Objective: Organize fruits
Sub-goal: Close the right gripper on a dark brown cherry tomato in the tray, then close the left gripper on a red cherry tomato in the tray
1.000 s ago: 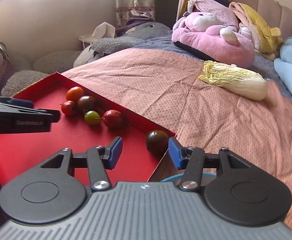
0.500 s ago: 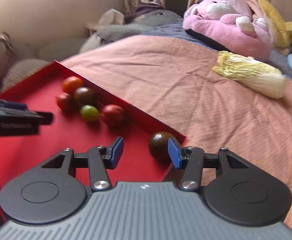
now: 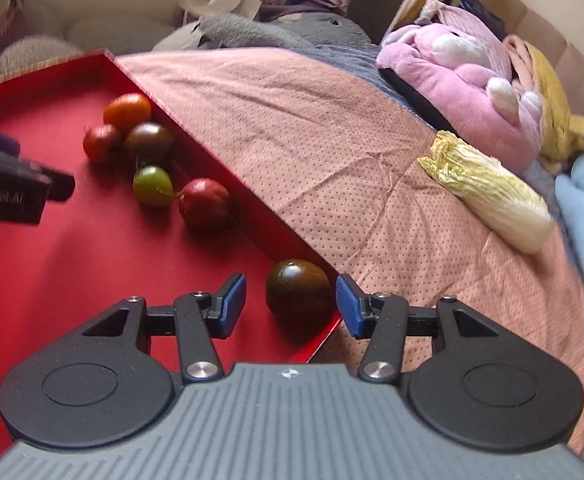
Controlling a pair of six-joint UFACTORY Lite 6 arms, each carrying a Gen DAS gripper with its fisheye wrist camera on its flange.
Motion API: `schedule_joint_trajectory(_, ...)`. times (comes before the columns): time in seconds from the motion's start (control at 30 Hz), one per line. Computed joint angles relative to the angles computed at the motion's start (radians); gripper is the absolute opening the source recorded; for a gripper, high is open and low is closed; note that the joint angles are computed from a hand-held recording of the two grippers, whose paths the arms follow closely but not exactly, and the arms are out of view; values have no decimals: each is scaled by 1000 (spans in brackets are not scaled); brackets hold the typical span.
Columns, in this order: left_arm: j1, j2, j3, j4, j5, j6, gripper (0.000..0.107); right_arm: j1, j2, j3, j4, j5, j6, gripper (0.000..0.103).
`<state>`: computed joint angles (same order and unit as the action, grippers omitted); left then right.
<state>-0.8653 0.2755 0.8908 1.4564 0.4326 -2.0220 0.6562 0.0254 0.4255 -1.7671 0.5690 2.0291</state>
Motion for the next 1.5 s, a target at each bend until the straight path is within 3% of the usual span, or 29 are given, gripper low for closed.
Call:
schedule_joint_trajectory(0.1, 3, 4, 1, 5, -3, -1, 63, 58, 68, 19, 16, 79, -38, 55)
schedule_joint_trajectory(0.23, 6, 15, 11, -2, -6, 9, 63, 44, 51, -2, -16, 87, -21, 43)
schedule_joint_trajectory(0.5, 0, 33, 25, -15, 5, 30, 63, -14, -133, -99, -80, -23, 123, 43)
schedule_joint_trajectory(0.87, -8, 52, 40, -20, 24, 43, 63, 5, 5, -39, -91, 19, 60, 43)
schedule_joint_trajectory(1.0, -12, 57, 44, -6, 27, 44, 63, -21, -77, -88, -137, -27, 157, 43)
schedule_joint_trajectory(1.1, -6, 83, 76, -23, 31, 89, 63, -30, -241, -166, -157, -113, 288, 43)
schedule_joint_trajectory(1.17, 3, 117, 114, -47, 31, 132, 63, -6, -337, -211, -152, -173, 364, 43)
schedule_joint_trajectory(1.33, 26, 175, 187, -84, 6, 244, 62, 226, -335, -228, 10, -97, 394, 43)
schedule_joint_trajectory(1.5, 55, 179, 210, -146, -31, 391, 65, 303, -303, -226, 33, -70, 461, 43)
